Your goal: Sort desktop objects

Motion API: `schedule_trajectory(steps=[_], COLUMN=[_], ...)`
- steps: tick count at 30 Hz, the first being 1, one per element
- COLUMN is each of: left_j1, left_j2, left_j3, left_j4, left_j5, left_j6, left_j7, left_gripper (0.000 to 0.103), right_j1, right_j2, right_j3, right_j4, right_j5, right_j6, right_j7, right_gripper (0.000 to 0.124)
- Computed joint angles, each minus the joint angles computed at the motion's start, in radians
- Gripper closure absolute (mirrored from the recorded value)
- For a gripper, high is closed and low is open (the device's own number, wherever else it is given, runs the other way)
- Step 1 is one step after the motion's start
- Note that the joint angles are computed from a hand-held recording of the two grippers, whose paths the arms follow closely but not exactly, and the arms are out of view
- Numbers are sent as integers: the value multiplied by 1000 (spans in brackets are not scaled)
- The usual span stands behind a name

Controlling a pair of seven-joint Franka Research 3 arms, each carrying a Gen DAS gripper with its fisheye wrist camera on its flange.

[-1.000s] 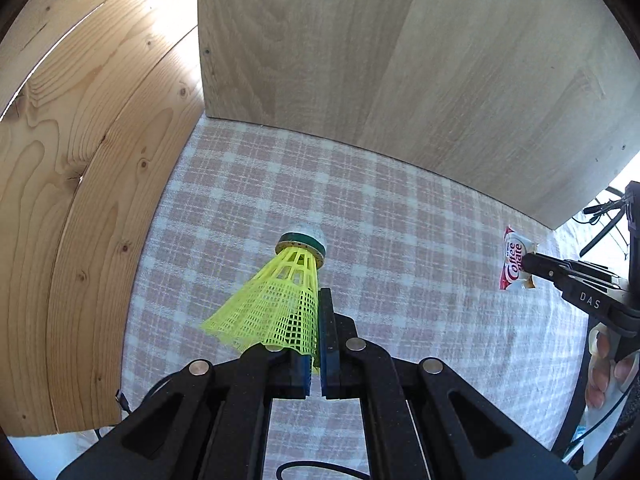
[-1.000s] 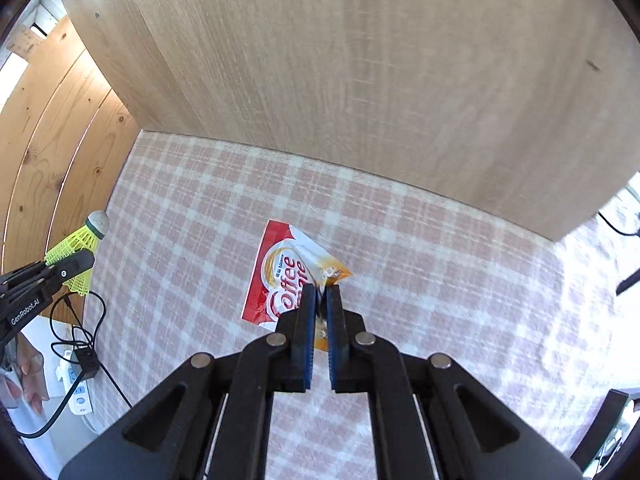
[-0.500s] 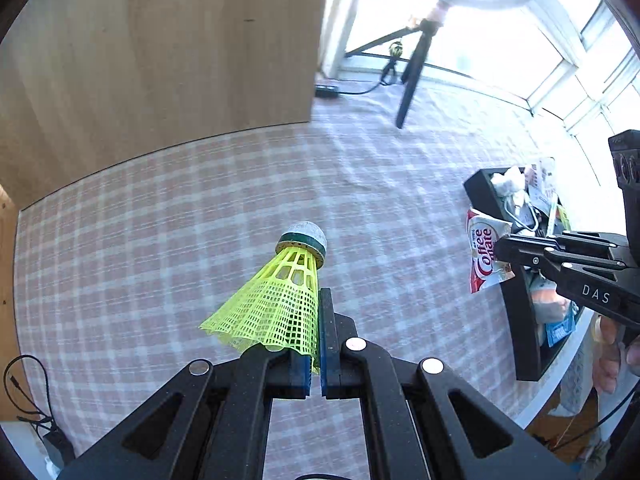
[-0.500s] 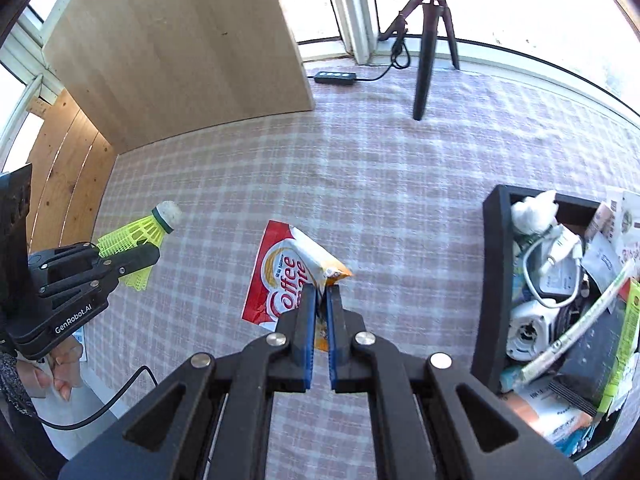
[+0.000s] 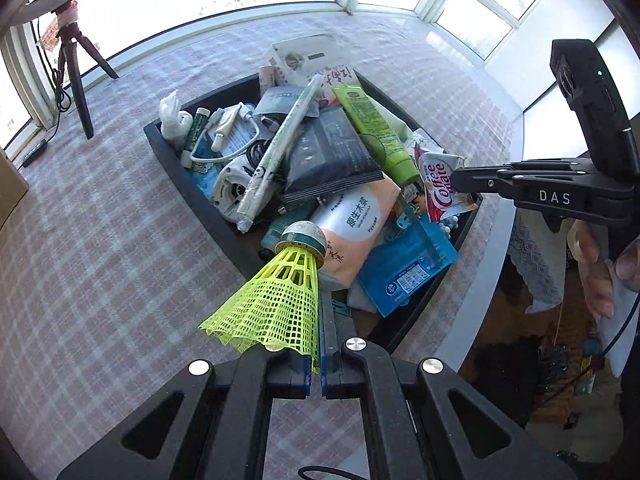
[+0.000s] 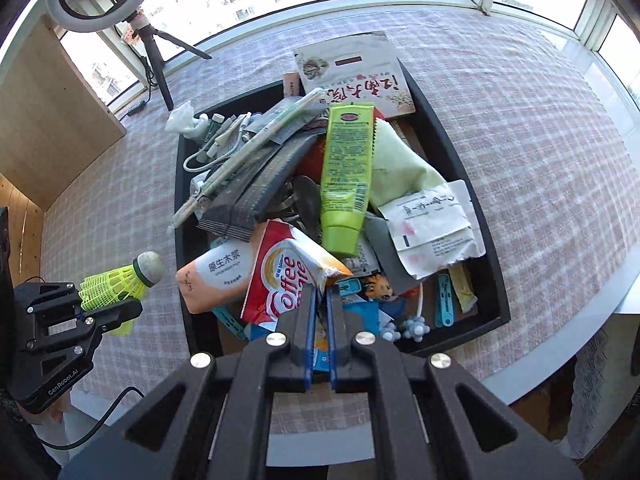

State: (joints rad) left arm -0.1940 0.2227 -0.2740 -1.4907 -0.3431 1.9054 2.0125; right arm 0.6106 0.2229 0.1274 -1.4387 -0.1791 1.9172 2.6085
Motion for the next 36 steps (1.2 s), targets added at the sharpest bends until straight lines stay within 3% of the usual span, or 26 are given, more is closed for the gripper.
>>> schedule_trajectory(steps=[6,12,18,21,25,31,36], left_j1=[-69,-129,-168,-178,-162,-131,-99], left_j2=[13,45,78,94,72,31,-38], left_j3=[-38,-52,-52,-47,-46,-32,-11], left_j4=[1,24,52,72,46,13,-58], left_j5=[36,101,180,223,215,200,200], left_j6=[-2,-2,12,1,27,42,98], left_j7=[-18,-61,-119,-154,-169,-190,-202], left_gripper=[101,101,96,61,63,62,60], right_j1=[-63,-120,-142,-142,-140,-120,-84], right_j2=[-157,-212,-206,-202,-203,-182,-128], right_j3=[3,19,26,27,32,41,47], right_j4=[-238,-341,-354,-344,-333,-292,-209], right_j5=[26,68,89,72,55,21,-28], right_j6=[58,91,112,99,90,74,49], right_j7=[11,-29,-77,-69,-73,-65,-52], right_gripper=[119,119,118,115,107,106,106])
